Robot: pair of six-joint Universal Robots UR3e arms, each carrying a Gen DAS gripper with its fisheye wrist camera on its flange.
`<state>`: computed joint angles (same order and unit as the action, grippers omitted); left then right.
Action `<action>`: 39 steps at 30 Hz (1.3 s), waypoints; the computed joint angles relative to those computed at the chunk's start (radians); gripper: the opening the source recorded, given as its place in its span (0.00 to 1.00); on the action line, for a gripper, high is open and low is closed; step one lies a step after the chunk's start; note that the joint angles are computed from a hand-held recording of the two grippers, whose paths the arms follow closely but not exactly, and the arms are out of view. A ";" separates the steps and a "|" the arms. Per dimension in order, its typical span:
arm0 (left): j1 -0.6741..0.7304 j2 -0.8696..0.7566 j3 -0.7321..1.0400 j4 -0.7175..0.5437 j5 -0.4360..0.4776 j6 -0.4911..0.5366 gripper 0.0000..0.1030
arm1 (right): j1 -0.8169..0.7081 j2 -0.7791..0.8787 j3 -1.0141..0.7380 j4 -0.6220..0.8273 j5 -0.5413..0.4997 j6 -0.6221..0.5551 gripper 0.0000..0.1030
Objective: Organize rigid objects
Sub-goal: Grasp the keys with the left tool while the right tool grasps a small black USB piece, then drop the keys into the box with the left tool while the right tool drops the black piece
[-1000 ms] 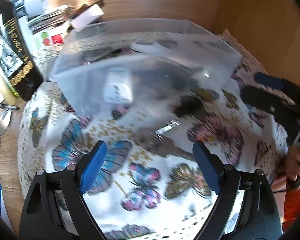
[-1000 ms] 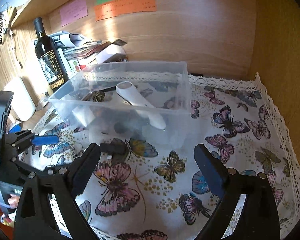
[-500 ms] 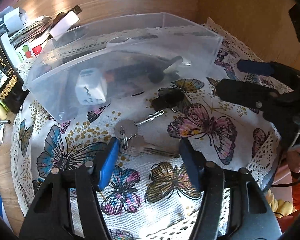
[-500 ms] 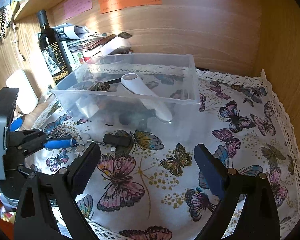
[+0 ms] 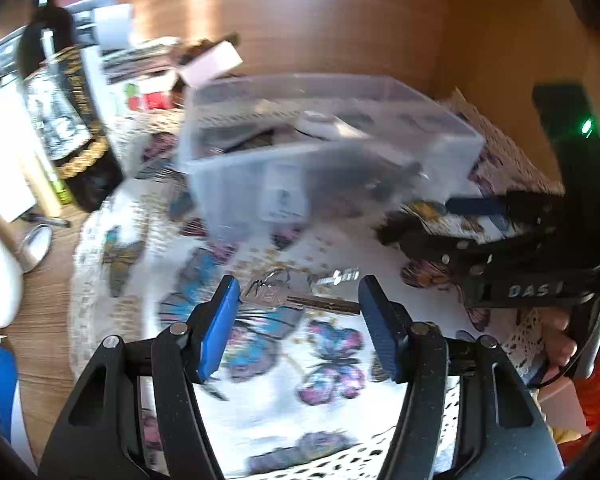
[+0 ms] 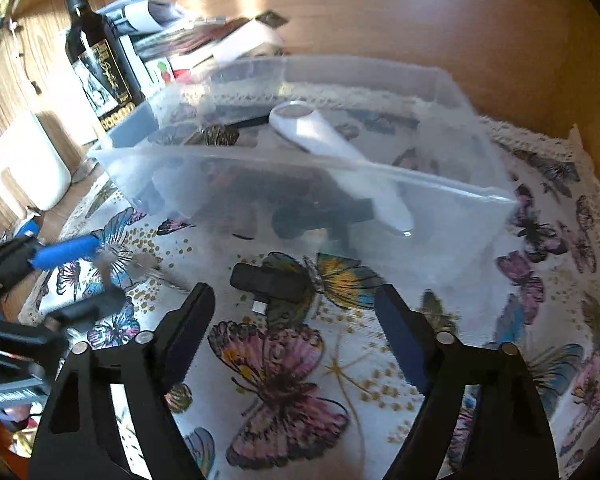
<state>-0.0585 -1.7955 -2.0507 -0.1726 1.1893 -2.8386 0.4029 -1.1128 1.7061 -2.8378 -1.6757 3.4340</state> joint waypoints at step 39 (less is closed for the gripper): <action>-0.023 -0.059 0.393 -0.021 -0.019 -0.175 0.59 | 0.014 -0.124 -0.030 -0.197 -0.153 -0.057 0.41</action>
